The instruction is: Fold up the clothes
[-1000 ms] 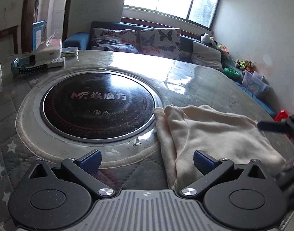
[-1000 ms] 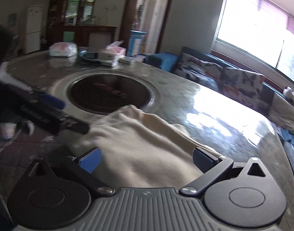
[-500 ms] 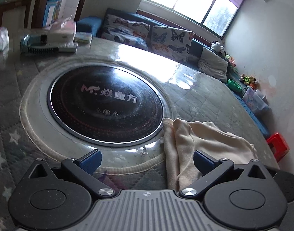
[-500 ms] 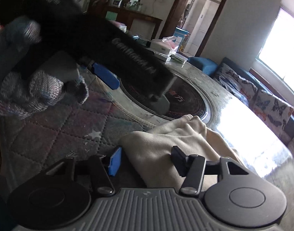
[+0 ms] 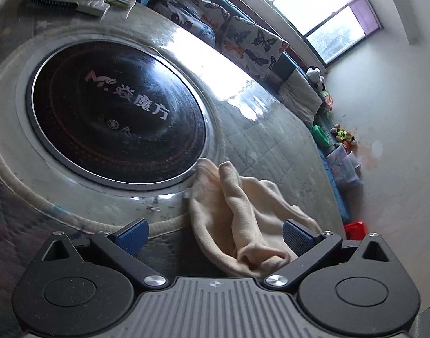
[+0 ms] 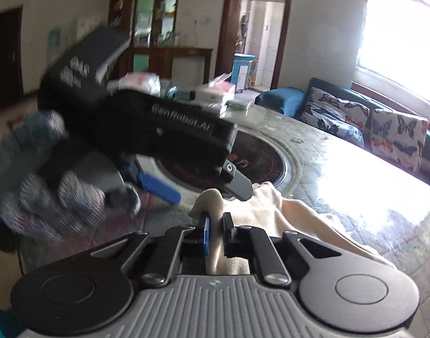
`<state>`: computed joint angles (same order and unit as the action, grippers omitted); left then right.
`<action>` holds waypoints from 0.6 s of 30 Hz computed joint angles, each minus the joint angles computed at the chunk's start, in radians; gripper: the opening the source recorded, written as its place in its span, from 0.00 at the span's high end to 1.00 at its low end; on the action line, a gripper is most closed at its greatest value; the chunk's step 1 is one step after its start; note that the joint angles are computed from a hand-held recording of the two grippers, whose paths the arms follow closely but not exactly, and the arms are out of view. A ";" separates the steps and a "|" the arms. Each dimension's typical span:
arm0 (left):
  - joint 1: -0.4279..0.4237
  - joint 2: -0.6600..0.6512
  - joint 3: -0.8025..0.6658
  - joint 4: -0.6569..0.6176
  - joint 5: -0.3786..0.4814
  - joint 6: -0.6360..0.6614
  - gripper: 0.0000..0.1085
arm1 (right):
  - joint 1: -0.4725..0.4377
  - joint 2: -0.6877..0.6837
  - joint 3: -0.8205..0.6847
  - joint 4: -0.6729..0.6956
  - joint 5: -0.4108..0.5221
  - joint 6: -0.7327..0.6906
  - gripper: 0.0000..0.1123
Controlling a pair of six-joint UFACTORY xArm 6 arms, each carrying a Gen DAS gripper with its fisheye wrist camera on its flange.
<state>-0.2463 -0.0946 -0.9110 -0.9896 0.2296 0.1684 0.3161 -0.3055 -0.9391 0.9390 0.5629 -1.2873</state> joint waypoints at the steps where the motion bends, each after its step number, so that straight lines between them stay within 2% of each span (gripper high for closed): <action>1: -0.002 0.009 -0.011 -0.025 0.003 0.007 0.05 | -0.013 -0.003 -0.004 0.015 0.016 -0.004 0.93; 7: -0.003 0.051 -0.068 -0.190 0.047 0.092 0.07 | -0.071 -0.032 0.000 0.089 0.095 -0.045 0.94; 9: 0.005 0.053 -0.074 -0.281 0.083 0.159 0.14 | -0.087 -0.046 0.011 0.110 0.122 -0.057 0.94; 12: 0.013 0.050 -0.068 -0.358 0.105 0.202 0.31 | -0.102 -0.060 0.027 0.114 0.156 -0.072 0.94; 13: 0.016 0.050 -0.065 -0.372 0.109 0.204 0.39 | -0.102 -0.062 0.033 0.109 0.161 -0.079 0.94; 14: 0.019 0.049 -0.060 -0.372 0.115 0.193 0.51 | -0.103 -0.065 0.039 0.105 0.165 -0.086 0.94; 16: 0.026 0.055 -0.058 -0.333 0.125 0.150 0.66 | -0.106 -0.070 0.048 0.100 0.173 -0.092 0.93; 18: 0.027 0.051 -0.051 -0.328 0.120 0.153 0.72 | -0.113 -0.075 0.055 0.103 0.181 -0.093 0.90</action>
<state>-0.2193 -0.0434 -0.9616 -1.3179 0.3492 0.3214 0.2028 -0.3805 -0.8836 1.0418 0.7440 -1.3806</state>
